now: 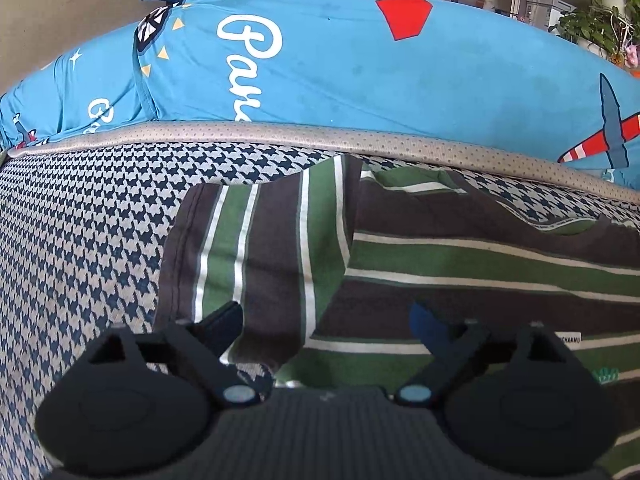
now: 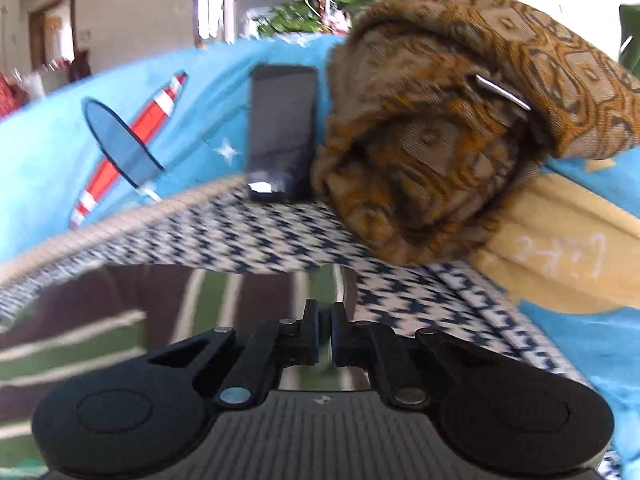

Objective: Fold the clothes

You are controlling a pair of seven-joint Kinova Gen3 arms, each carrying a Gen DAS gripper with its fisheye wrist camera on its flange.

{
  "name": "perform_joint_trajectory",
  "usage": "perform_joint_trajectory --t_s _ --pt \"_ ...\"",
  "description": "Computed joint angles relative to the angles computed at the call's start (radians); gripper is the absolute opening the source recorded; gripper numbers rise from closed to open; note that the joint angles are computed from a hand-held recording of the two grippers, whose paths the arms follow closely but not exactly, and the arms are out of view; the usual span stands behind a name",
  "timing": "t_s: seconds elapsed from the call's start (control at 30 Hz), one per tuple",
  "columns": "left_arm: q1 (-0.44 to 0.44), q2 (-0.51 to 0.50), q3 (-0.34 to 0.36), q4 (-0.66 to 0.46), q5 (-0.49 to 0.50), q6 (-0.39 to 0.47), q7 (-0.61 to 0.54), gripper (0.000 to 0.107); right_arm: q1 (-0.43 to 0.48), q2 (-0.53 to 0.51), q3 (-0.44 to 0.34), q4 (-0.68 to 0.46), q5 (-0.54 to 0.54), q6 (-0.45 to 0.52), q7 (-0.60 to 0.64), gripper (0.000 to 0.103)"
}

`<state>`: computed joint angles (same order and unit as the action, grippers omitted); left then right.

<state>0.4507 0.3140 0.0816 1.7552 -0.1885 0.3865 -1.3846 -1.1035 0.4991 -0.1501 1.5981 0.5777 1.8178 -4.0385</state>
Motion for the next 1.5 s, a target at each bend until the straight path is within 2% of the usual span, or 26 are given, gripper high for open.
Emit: perform_joint_trajectory --t_s 0.07,0.13,0.2,0.27,0.33,0.53,0.73,0.8,0.83,0.87,0.97,1.03,1.33,1.5 --pt "0.012 -0.001 -0.01 0.003 -0.011 -0.005 0.009 0.095 -0.019 -0.006 0.021 0.016 -0.01 0.011 -0.031 0.008" --pt "0.02 0.0 -0.017 0.002 -0.021 -0.004 0.022 0.097 -0.033 -0.016 0.007 0.026 0.016 0.033 -0.09 0.008" --pt "0.024 0.003 -0.02 -0.001 -0.026 0.001 0.03 0.097 -0.055 -0.029 -0.006 0.046 0.077 0.025 -0.115 0.009" --pt "0.023 0.004 -0.017 0.0 -0.029 0.003 0.03 0.097 -0.065 -0.042 -0.025 0.071 0.144 -0.009 -0.111 0.015" --pt "0.032 0.004 -0.022 0.004 -0.042 -0.001 0.036 0.098 -0.074 -0.056 -0.041 0.099 0.211 -0.051 -0.106 0.017" --pt "0.033 0.006 -0.019 0.004 -0.049 0.001 0.04 0.1 -0.06 -0.056 -0.054 0.125 0.365 -0.178 -0.007 0.025" --pt "0.025 0.009 -0.01 -0.002 -0.044 0.013 0.028 0.1 -0.039 -0.058 -0.042 0.122 0.446 -0.293 0.051 0.026" --pt "0.02 0.01 -0.005 -0.004 -0.037 0.017 0.021 0.1 -0.023 -0.053 -0.035 0.121 0.467 -0.326 0.099 0.032" --pt "0.018 0.011 -0.003 -0.006 -0.034 0.02 0.018 0.1 -0.016 -0.051 -0.031 0.12 0.478 -0.343 0.124 0.039" --pt "0.016 0.011 -0.001 -0.007 -0.031 0.022 0.014 0.1 -0.011 -0.043 -0.024 0.112 0.48 -0.348 0.143 0.045" --pt "0.009 0.014 0.003 -0.011 -0.02 0.025 0.005 0.1 0.003 -0.037 -0.009 0.109 0.491 -0.384 0.163 0.052" --pt "0.01 0.018 0.001 -0.018 -0.017 0.032 0.006 0.1 0.013 -0.043 -0.003 0.12 0.505 -0.423 0.158 0.052" --pt "0.003 0.029 0.008 -0.034 -0.004 0.057 -0.013 0.1 0.054 -0.014 0.026 0.095 0.508 -0.494 0.277 0.057" --pt "-0.006 0.036 0.014 -0.046 0.01 0.074 -0.03 0.1 0.08 0.006 0.036 0.074 0.462 -0.541 0.391 0.057"
